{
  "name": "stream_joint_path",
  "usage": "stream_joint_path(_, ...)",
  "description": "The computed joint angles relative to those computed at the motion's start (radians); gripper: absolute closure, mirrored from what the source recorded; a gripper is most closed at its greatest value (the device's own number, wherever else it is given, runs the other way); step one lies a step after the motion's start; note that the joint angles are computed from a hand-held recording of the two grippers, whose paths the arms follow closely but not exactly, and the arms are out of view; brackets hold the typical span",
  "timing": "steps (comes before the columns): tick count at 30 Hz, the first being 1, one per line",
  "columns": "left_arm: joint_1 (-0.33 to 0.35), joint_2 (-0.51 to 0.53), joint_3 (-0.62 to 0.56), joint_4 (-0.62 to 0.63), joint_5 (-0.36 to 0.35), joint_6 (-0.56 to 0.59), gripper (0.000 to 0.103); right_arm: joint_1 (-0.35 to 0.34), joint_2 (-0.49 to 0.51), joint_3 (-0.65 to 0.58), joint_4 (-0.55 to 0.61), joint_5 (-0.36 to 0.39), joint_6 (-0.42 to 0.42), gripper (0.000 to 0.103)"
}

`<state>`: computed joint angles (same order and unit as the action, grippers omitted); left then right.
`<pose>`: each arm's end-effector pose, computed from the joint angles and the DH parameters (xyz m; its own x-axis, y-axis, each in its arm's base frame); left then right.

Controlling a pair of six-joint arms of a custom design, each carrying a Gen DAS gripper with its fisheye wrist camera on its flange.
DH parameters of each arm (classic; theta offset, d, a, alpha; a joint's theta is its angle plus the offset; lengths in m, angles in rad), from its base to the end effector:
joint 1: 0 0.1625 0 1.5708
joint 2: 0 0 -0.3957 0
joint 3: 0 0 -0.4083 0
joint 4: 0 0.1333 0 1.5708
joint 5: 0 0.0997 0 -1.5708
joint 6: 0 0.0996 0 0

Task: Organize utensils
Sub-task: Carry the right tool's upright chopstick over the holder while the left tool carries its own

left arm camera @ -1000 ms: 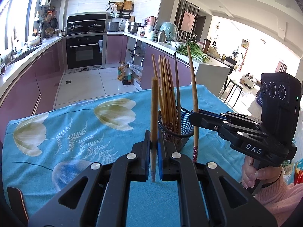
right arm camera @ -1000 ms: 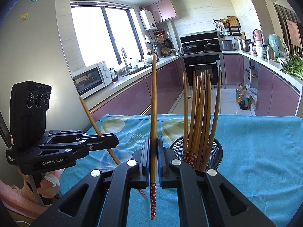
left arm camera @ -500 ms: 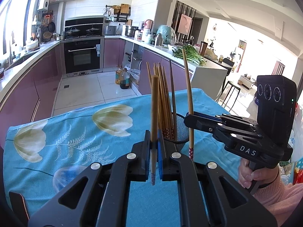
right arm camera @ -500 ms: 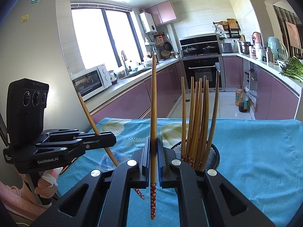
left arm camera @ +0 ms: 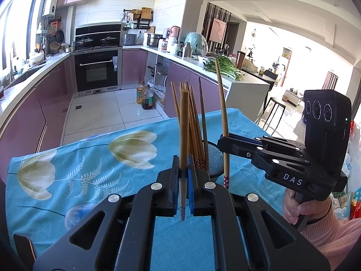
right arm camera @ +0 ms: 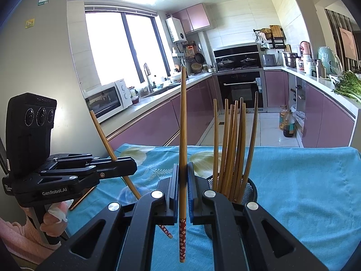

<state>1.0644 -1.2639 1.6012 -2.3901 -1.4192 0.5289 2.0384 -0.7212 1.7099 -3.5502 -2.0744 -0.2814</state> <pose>-0.1801 -0.6306 0.3636 -0.5588 0.7521 -0.3494 0.8244 0.4579 -0.3327 0.3687 -0.5411 0.1183 -0.8573 -0.1690 0.4864 -0.5050 0.4604 -0.7301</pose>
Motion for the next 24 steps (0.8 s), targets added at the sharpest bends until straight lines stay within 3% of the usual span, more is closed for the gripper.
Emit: stream_joint_path(24,-0.014,0.0,-0.031,-0.006,-0.064,0.012,0.096,-0.007,-0.006,-0.04,-0.007,0.012,-0.033,0.097)
